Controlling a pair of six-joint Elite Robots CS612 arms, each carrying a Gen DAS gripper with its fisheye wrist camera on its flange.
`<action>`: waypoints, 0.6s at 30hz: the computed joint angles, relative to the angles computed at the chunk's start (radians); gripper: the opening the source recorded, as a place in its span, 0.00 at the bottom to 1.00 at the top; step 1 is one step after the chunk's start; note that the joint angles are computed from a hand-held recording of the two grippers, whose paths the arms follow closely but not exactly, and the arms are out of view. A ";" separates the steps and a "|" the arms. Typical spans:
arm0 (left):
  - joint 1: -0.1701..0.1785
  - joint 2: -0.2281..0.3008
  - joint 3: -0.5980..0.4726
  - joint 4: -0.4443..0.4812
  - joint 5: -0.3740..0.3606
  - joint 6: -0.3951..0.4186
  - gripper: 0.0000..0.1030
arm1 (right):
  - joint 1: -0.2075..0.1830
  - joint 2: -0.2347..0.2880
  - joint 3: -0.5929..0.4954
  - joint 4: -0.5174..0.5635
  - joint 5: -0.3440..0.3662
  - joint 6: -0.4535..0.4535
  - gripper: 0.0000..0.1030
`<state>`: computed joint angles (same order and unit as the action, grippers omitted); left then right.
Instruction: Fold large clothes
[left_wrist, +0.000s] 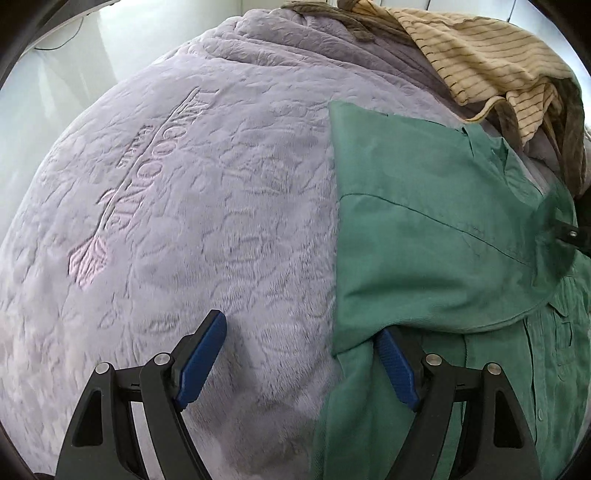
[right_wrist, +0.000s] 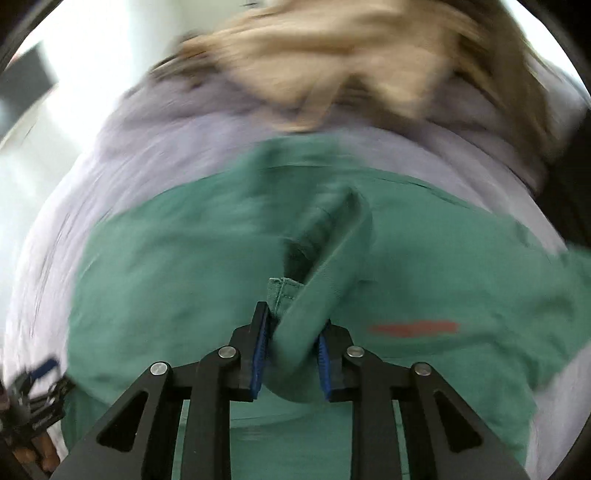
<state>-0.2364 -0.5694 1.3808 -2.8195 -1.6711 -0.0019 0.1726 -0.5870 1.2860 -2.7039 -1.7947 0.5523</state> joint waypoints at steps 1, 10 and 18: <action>-0.004 0.004 -0.006 0.004 0.002 0.005 0.79 | -0.025 -0.021 0.051 -0.030 0.033 0.070 0.25; 0.018 -0.045 -0.018 0.210 -0.093 0.164 0.79 | -0.128 -0.098 0.336 -0.374 0.273 0.480 0.61; 0.034 0.073 -0.286 0.334 -0.223 0.087 0.79 | -0.050 0.076 0.164 -0.610 0.727 0.593 0.61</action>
<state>-0.2020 -0.4969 1.0948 -2.4851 -1.8945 0.0853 0.1227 -0.5106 1.4503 -3.3137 -1.0674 1.1455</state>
